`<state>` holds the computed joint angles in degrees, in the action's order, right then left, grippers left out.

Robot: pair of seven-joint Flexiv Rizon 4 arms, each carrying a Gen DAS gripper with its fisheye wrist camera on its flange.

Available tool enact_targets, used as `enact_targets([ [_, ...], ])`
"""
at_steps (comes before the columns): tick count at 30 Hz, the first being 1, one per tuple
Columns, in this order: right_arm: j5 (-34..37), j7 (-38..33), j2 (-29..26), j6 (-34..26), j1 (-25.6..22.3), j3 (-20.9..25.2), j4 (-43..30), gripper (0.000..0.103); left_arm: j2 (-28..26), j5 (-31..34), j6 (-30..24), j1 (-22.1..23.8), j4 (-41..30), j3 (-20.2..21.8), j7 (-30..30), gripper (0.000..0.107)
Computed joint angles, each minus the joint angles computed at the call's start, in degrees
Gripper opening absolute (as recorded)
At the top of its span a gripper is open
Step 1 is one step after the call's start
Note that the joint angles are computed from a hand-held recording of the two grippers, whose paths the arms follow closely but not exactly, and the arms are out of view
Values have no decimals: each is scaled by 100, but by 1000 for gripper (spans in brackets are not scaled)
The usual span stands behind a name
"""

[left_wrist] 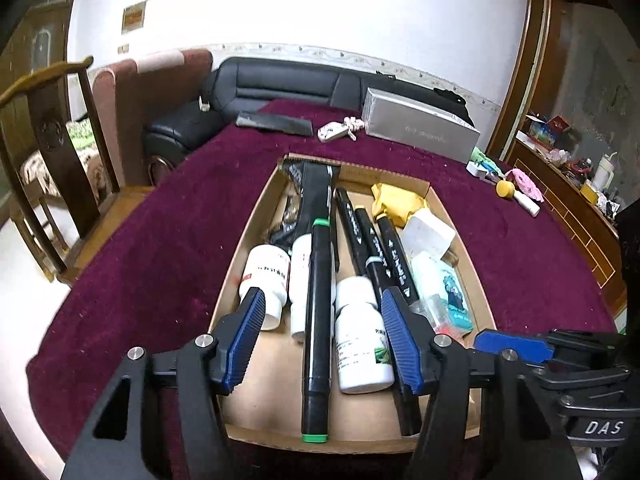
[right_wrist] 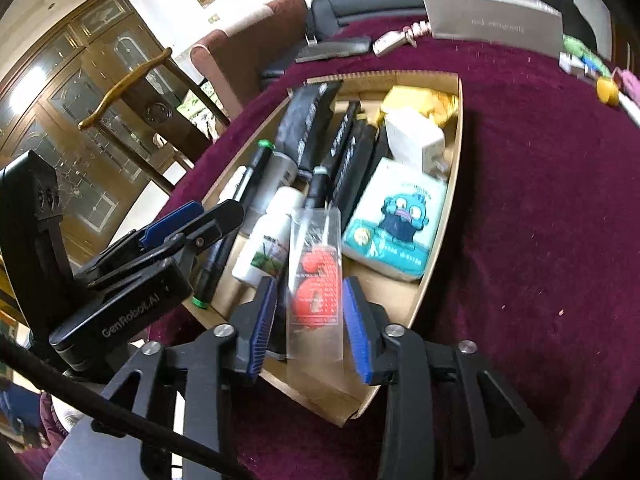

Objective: Organize objects

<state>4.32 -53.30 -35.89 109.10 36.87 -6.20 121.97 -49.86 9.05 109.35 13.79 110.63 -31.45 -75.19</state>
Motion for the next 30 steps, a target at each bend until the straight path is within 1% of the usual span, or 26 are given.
enact_targets([
  [2,115,-38,30,82,212,-195,55,42,106,-43,122,-180,27,191,-25,56],
  [6,250,-64,50,113,302,-281,57,42,255,-85,368,-523,60,574,-116,63],
  [9,345,-73,74,155,363,-331,82,42,398,-217,577,-931,76,1032,-197,68],
  [11,429,-99,96,195,452,-411,100,42,473,-327,738,-1211,88,1340,-243,68],
  [14,593,-161,152,220,674,-603,153,44,553,-628,958,-1668,94,1827,-312,75],
  [15,634,-181,163,213,731,-656,157,45,568,-758,1059,-1824,101,1986,-338,76],
  [16,676,-201,174,208,795,-721,162,45,589,-1006,1228,-2088,116,2247,-363,76],
  [19,785,-270,191,173,1016,-949,155,46,603,-1623,1712,-2642,198,2761,-343,78],
  [20,824,-295,188,145,1120,-1067,145,46,589,-1903,1968,-2857,245,2942,-308,84],
  [21,873,-322,186,120,1260,-1221,145,46,565,-2269,2182,-3116,273,3136,-224,93],
  [22,924,-351,182,93,1428,-1411,141,46,539,-2736,2382,-3372,303,3284,-78,97],
  [23,967,-366,169,72,1564,-1569,135,46,526,-3082,2565,-3469,339,3257,67,99],
  [24,1007,-381,156,48,1708,-1738,130,46,548,-3055,2620,-3405,371,3187,51,99],
  [25,1043,-396,133,28,1861,-1923,123,46,615,-2739,2545,-3182,414,3032,-95,99],
  [26,1065,-408,118,31,1967,-2048,128,46,688,-2367,2406,-2862,460,2783,-252,99],
  [27,1084,-423,104,34,2066,-2163,131,46,728,-2206,2307,-2703,484,2651,-341,99],
  [30,1219,-437,16,34,2467,-2600,164,50,754,-2193,2222,-2678,494,2661,-401,99],
])
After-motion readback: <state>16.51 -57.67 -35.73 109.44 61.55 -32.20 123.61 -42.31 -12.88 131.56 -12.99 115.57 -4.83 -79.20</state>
